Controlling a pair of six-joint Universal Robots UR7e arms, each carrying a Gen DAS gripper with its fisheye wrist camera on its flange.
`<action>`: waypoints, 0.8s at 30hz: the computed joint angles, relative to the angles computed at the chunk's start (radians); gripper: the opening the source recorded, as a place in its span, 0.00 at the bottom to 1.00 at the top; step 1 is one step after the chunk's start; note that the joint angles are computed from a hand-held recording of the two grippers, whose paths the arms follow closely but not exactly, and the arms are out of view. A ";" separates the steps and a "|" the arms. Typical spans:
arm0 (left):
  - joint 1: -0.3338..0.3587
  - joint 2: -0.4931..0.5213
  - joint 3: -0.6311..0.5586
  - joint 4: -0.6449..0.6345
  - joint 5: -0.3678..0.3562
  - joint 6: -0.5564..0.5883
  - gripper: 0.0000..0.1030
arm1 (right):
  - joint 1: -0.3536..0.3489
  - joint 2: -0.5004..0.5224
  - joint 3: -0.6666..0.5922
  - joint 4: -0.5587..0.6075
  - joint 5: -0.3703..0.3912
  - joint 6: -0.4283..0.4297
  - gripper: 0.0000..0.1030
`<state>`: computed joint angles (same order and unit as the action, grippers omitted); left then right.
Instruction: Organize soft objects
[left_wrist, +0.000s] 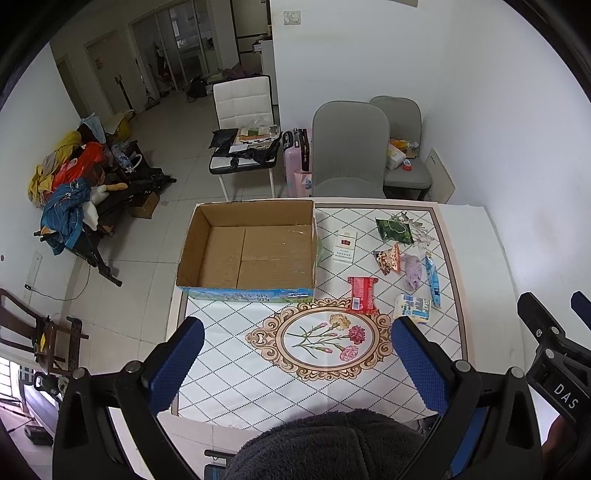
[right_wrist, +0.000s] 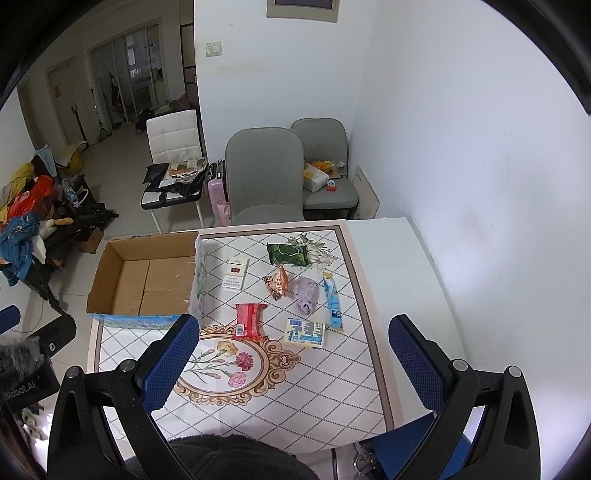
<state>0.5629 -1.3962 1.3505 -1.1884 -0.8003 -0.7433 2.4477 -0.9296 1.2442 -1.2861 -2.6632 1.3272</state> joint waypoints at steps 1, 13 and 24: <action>0.000 0.001 0.000 0.000 0.000 -0.001 1.00 | 0.001 0.001 -0.002 0.003 -0.001 0.002 1.00; 0.001 -0.002 -0.011 -0.004 -0.003 0.013 1.00 | 0.011 0.020 -0.036 0.044 -0.005 0.012 1.00; 0.000 -0.003 -0.007 -0.006 -0.004 0.012 1.00 | 0.017 0.030 -0.051 0.065 -0.001 0.018 1.00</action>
<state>0.5631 -1.3993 1.3433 -1.1948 -0.8041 -0.7309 2.4650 -0.9000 1.1933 -1.2215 -2.6642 1.3457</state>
